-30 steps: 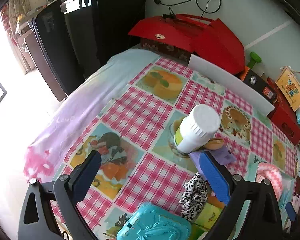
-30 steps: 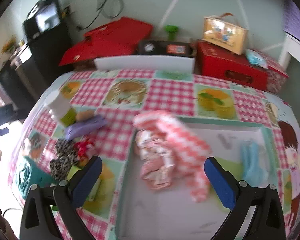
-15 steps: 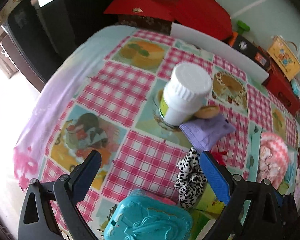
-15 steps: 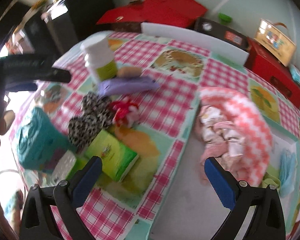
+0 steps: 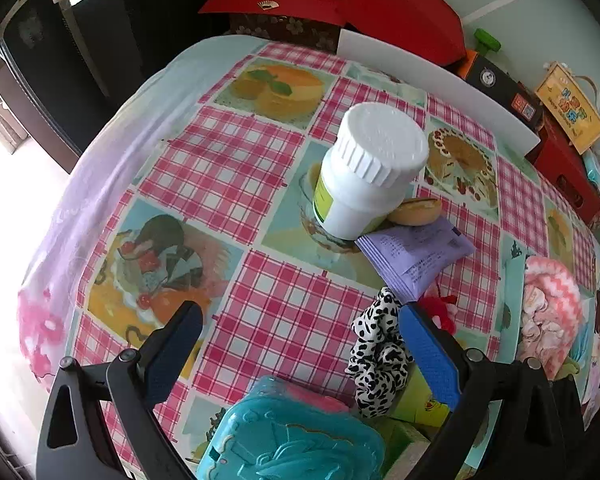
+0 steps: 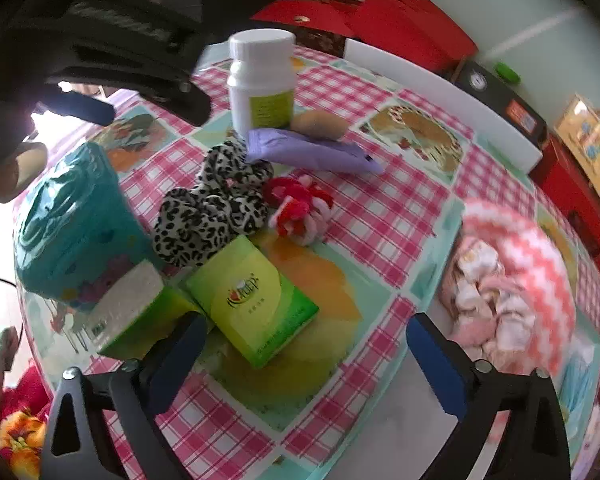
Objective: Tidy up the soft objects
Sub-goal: 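Grasp the leopard-print scrunchie with left tool while right tool grasps green tissue pack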
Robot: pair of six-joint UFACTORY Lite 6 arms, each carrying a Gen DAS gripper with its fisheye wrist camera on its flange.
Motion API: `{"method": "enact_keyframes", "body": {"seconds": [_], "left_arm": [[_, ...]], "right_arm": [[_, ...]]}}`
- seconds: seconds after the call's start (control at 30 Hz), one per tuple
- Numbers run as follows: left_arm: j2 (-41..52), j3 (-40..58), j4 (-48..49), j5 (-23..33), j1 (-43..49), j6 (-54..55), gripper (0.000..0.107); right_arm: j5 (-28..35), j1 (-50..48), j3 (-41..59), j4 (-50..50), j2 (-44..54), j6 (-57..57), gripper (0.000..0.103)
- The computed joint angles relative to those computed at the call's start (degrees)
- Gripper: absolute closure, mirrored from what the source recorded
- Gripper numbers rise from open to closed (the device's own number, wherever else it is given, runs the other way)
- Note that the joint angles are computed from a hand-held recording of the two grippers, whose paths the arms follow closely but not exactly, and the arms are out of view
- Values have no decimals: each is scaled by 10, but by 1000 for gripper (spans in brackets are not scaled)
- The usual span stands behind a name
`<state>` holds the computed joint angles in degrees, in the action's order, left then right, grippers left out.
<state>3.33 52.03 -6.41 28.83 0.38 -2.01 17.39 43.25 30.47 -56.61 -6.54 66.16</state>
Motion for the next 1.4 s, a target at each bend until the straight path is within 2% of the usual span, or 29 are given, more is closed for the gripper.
{"method": "enact_keyframes", "body": {"seconds": [0.1,0.3,0.47,0.57,0.7,0.73,0.9,1.03,1.27,1.3,1.37,1.4], "left_arm": [[6,3,1,1,-5,-1,9],[17,7,4,1,-12,-7,9],[22,9,7,1,-15,-11,9],[22,8,9,0,-17,-12,9],[26,9,10,-1,-20,-12,9],[28,10,11,-2,-22,-14,9],[35,12,20,-5,-38,-20,9],[36,12,35,-7,-57,-31,9],[50,23,56,-9,-106,-51,9],[53,25,56,-9,-112,-53,11],[64,31,48,-9,-124,-46,20],[70,34,45,-8,-128,-44,31]], "right_arm": [[-28,-9,7,18,23,-31,15],[-51,-9,15,-102,57,63,15],[-68,-14,30,-155,91,113,15],[-83,-14,32,-212,101,168,19],[-89,-21,28,-258,95,211,31],[-90,-27,26,-258,91,212,37],[-105,-85,11,-259,70,225,52],[-115,-105,9,-251,66,214,52],[-130,-118,9,-332,72,290,52],[-130,-117,8,-331,70,290,52],[-131,-117,8,-349,71,308,52],[-133,-119,10,-353,73,311,52]]}}
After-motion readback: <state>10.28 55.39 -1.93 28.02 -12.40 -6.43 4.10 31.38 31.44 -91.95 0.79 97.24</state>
